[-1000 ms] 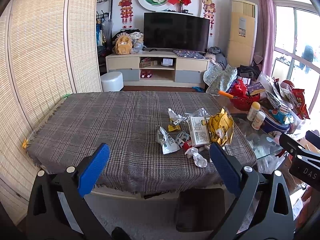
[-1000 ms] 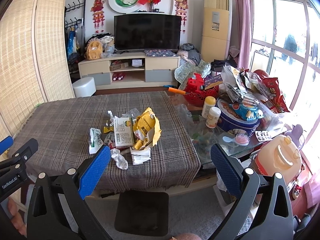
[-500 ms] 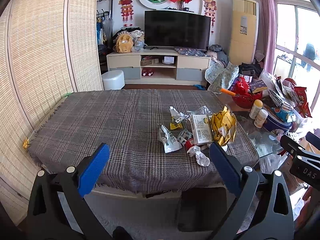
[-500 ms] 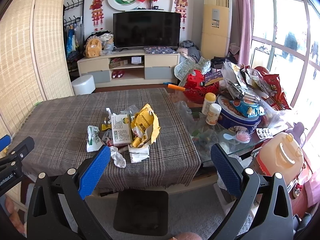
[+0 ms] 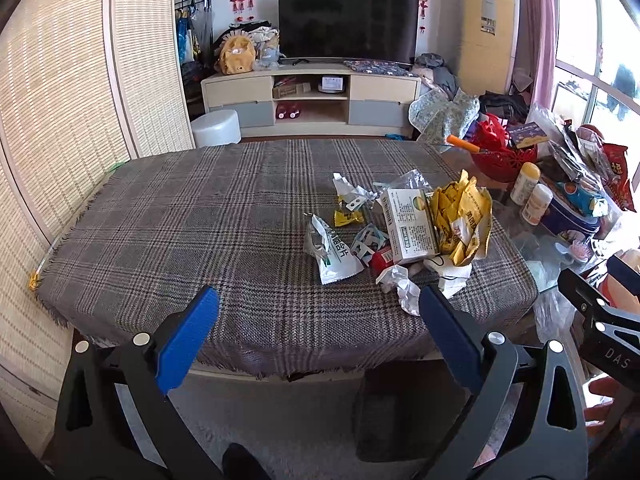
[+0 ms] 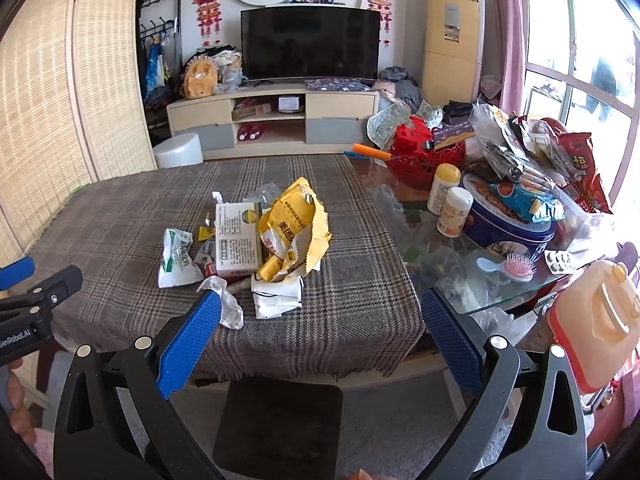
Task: Collect trash
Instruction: 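Grasp the white paper bag with the right gripper while the left gripper grasps a tissue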
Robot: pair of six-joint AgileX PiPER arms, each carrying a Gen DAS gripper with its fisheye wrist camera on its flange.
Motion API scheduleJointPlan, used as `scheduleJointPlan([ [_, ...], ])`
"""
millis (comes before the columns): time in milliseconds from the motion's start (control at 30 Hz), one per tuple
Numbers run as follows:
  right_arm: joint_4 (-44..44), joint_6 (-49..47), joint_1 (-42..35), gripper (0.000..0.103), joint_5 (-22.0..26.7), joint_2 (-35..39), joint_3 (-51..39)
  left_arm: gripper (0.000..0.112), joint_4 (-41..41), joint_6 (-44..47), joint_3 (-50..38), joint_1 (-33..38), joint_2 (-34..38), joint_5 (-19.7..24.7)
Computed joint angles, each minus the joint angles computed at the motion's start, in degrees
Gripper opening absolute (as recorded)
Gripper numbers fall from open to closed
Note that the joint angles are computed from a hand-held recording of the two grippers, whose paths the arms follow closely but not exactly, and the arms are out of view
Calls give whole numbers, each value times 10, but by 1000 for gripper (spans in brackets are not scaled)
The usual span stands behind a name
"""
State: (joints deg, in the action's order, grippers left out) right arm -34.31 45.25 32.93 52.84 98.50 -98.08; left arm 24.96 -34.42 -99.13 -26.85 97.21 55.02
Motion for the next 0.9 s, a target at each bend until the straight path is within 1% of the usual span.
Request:
scheduleJointPlan([
  [33,6,-5,-4,100,-6,5,3,95,-8,3,1,5,4,-4],
  [100,49,-44,-21,100,-22,23,1,95,-29,10,-1,17,16,-12],
  [133,68,-66,-27,100,-23,33,-3,94,-34,12,-3,20,22,-12],
  [200,87,-84,-36,100,-11,60,-23,94,-46,16,1,27,30,-22],
  [233,103,-95,-43,100,-22,66,-22,94,-54,17,1,29,35,-25],
  [267,125,-111,-53,100,-44,72,-18,94,-65,24,-8,34,45,-22],
  [300,137,-119,-60,100,-53,81,-20,94,-73,28,-15,37,53,-21],
  [367,168,-143,-74,100,-63,103,-34,93,-85,37,-33,41,72,-16],
  [433,227,-192,-94,99,-77,129,-56,88,-90,42,-61,43,95,-1],
  [533,256,-227,-102,94,-68,172,-102,87,-89,48,-108,43,130,29],
  [633,292,-267,-111,85,-46,218,-158,87,-88,56,-153,43,161,52],
  [767,337,-303,-121,84,-36,258,-202,85,-96,67,-195,48,187,72],
  [900,339,-311,-120,84,-13,297,-256,83,-123,84,-232,57,213,85],
])
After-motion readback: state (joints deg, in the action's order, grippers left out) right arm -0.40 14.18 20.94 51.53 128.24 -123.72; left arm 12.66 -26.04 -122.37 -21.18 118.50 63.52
